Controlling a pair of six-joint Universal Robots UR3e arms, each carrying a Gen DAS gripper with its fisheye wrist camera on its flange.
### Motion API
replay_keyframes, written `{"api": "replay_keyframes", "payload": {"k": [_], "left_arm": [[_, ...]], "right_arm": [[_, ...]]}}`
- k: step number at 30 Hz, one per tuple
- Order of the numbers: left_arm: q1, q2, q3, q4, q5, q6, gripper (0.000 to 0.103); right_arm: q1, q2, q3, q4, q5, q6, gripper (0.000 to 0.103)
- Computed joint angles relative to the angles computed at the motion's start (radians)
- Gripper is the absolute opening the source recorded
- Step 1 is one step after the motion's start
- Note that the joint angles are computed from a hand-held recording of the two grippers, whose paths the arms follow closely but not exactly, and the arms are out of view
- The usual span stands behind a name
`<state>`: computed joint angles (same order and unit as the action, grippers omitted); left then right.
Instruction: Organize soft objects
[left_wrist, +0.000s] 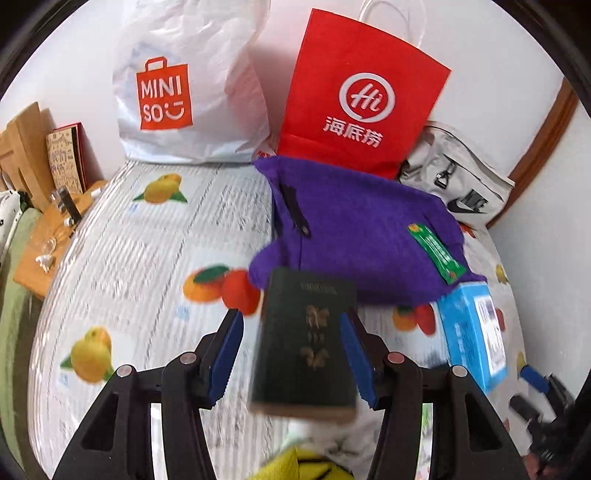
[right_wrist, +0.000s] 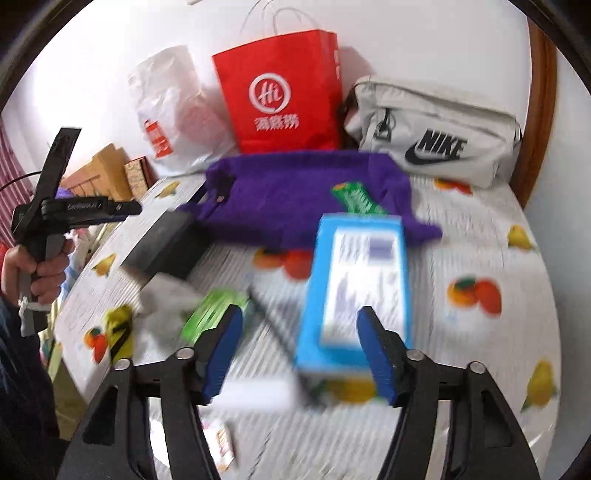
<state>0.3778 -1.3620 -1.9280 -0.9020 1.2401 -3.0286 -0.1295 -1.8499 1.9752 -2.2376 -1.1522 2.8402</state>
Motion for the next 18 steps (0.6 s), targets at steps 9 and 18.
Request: {"api": "replay_keyframes", "payload": {"k": [9, 18], "left_arm": [[0.091, 0.251, -0.191, -0.107, -0.070, 0.119, 0.063], [0.226, 0.535, -0.332, -0.303, -0.102, 0.269, 0.070]], "right_arm": [[0.129, -0.147, 0.301, -0.292, -0.093, 0.083, 0.097], [0.242, 0.034, 0.360, -0.538, -0.212, 0.138, 0.097]]}}
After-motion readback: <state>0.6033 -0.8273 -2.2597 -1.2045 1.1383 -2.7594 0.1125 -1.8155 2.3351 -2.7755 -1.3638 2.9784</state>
